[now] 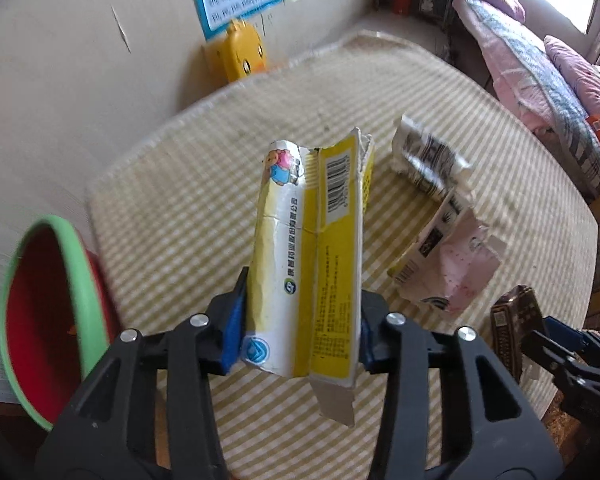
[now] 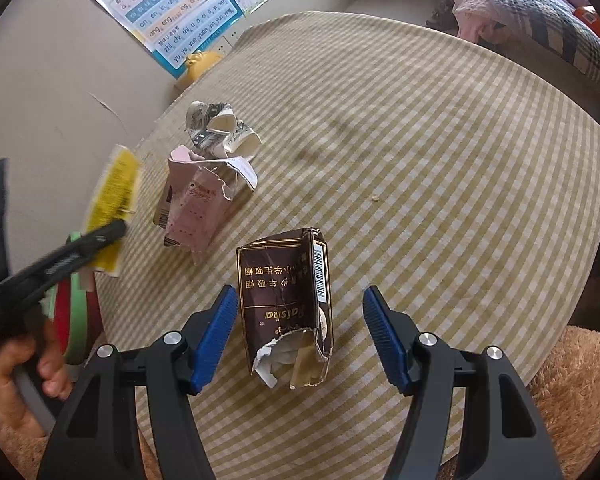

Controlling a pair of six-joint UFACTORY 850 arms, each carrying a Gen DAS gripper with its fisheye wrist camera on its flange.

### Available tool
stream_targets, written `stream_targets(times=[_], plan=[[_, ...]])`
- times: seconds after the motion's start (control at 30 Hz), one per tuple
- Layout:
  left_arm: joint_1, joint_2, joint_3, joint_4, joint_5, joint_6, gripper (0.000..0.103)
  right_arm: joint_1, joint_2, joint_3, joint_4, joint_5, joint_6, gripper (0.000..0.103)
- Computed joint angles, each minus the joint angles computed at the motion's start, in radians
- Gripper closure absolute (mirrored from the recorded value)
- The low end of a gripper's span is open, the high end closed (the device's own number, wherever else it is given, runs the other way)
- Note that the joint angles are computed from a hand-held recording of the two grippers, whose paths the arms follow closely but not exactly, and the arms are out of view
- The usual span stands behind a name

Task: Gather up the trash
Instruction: 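Carry the yellow box and brown pack to the red bucket and release both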

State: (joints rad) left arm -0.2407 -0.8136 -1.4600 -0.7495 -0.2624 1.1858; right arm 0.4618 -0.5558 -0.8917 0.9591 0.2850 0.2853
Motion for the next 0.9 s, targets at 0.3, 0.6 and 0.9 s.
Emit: stream_targets(times=[0.3,0.6,0.9], plan=[[0.027,0.116,0.118,-0.462,0.034,0.478,0.060,0.016,-0.030,-0.054,0.286,-0.006,-0.328,0.041],[0.067,0.168,0.165,-0.698,0.008,0.708,0.060,0.037,-0.046,-0.092,0.486,0.020,-0.554,0.060],[0.101,0.193,0.184,-0.851,-0.024,0.849,0.059,0.079,0.029,-0.077,0.556,0.140,-0.611,0.061]])
